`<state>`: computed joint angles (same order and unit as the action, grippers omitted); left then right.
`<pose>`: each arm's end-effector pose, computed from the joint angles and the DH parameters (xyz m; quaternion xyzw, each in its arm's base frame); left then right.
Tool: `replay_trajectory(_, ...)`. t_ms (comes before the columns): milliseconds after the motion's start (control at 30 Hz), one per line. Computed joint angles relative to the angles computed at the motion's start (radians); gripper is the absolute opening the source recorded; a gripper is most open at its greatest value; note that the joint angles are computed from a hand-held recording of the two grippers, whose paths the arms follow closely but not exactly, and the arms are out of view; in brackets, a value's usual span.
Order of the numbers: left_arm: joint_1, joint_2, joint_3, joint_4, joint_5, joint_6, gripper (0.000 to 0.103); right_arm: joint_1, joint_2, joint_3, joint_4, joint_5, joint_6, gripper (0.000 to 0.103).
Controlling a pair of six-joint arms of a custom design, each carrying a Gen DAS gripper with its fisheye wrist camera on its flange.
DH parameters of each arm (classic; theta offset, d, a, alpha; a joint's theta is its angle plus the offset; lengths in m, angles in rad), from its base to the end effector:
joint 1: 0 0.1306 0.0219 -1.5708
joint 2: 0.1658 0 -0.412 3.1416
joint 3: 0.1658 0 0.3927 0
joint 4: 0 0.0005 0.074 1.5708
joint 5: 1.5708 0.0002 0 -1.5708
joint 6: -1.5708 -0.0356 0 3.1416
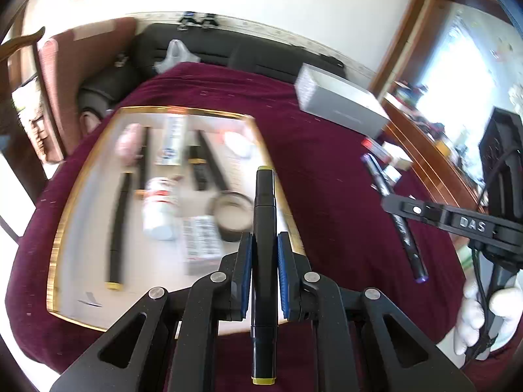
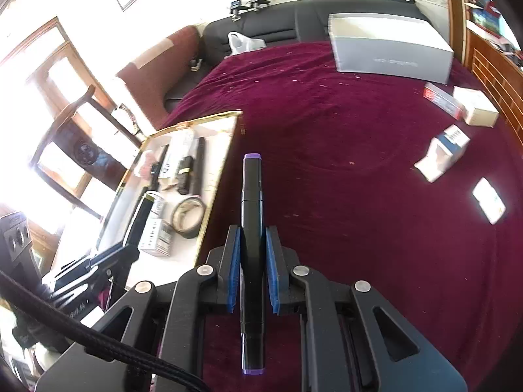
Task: Organize objects
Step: 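Carry the yellow-capped marker with the left tool while the right tool carries the purple-capped marker to the tray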
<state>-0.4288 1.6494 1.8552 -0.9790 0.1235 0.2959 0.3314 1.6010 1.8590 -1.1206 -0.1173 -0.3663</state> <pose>0.5292 -0.2473 0.5341 0.0850 0.9162 -0.1906 0.3422 0.5215 0.1833 0.5517 -0.0040 0.9366 0.1700 0.3065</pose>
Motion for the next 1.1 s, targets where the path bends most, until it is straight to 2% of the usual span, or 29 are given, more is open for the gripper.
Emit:
replay_trajectory(267, 0.093, -0.013, -0.05, 0.017, -0.047, 0.011, 0.012, 0.058, 0.106, 0.137, -0.054, -0.014, 0.016, 0.013)
replay_trajectory(600, 0.144, 0.029, -0.041, 0.005, -0.001, 0.026, 0.012, 0.112, 0.256, 0.319, -0.133, -0.017, 0.028, 0.013)
replay_trajectory(833, 0.163, 0.076, 0.0, -0.036, 0.037, 0.031, 0.012, 0.117, 0.379, 0.489, -0.224, 0.018, 0.043, 0.013)
replay_trajectory(1100, 0.163, 0.133, 0.074, -0.106, 0.043, 0.014, 0.012, 0.106, 0.523, 0.702, -0.357, 0.048, 0.052, 0.013)
